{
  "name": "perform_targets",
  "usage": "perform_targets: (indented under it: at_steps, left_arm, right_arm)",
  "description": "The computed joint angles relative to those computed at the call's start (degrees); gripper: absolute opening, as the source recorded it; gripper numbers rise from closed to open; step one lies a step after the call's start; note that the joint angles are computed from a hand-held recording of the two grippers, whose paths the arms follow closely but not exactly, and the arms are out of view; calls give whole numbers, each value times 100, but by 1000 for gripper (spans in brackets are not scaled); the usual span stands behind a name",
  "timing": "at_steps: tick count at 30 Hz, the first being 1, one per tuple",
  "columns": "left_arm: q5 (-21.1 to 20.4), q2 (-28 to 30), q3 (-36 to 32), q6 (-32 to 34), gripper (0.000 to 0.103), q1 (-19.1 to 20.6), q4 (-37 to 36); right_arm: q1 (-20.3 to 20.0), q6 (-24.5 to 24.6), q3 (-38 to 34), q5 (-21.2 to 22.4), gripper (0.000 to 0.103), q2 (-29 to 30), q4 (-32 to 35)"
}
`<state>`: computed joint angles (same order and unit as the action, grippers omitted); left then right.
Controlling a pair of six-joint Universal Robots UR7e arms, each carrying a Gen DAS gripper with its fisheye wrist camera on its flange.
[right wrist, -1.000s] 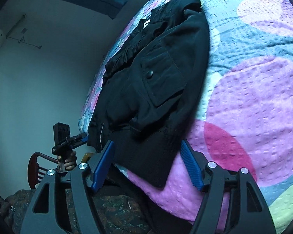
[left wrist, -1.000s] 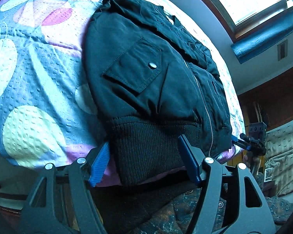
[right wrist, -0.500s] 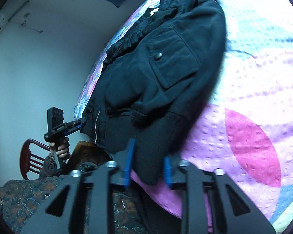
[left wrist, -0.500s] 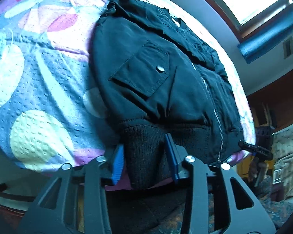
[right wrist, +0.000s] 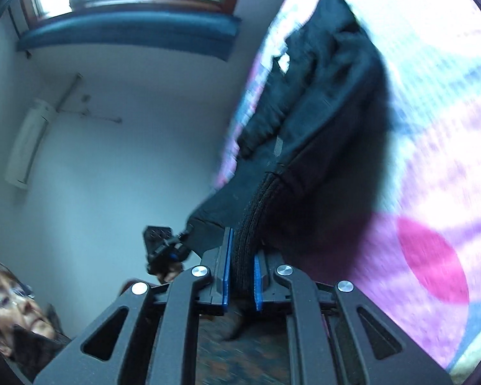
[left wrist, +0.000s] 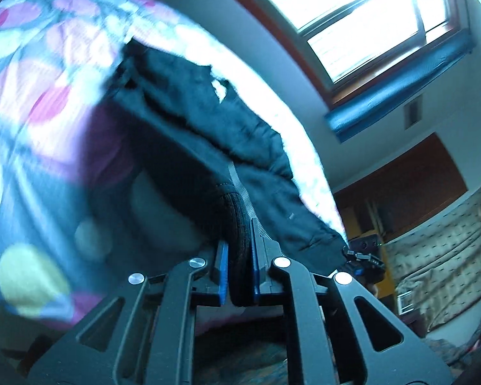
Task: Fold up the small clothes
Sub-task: 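Lift the hem with both grippers and fold it toward the collar, then lay the hem over the collar and open both grippers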
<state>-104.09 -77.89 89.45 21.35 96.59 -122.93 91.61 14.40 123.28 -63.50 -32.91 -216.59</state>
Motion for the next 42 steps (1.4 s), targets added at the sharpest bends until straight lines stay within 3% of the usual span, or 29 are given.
perform_targets:
  at_steps: [5,10,17,19,22,24,27,29,30,33,35,37,42]
  left_arm:
    - [-559,774,-946,-526,10,-70,-6]
    - [-689,1863,-2226,-1038,10,-48,-84]
    - [-4,3518,-4446,-1484,12,-3,705]
    - [268,3903,-4991,-1439,14,-16,972]
    - [281,4257,-5609,-1328,18,3,1364]
    - [97,4468,-6101,-1293,22,40,1756]
    - [-85,4371,-6111,-1113,34,69,1742]
    - [-20,4171,-5895,-648,54,54,1578]
    - [129,4019,-5668,-502,56,19,1377]
    - [357,3902,-5590,83,56,-48,1354]
    - [615,3885,-5579,507,56,-142,1418]
    - [833,4017,-5798,1028,56,-252,1671]
    - [1613,4275,-5965,1815,56,-515,1768]
  right_arm:
    - [111,93,-860,140,11,-119,466]
    - [-55,419,-2152,195,11,244,1102]
    - [-357,1238,-3975,-127,11,1105,2215]
    - [-419,1267,-4278,-460,11,1251,2548]
    - [-527,1392,-4416,-440,10,1390,2498]
    - [-515,1264,-4402,-474,10,1361,2523]
    - [-488,964,-4310,-474,15,1250,2677]
    - [-477,900,-4266,-410,23,1219,2647]
    - [-468,848,-4213,-390,33,1187,2607]
    - [-363,354,-4051,-556,44,990,2694]
    - [-169,-242,-3942,-1203,51,777,2879]
    - [-31,-736,-3915,-1717,53,646,2993]
    - [-64,-1139,-4078,-1905,53,606,3214]
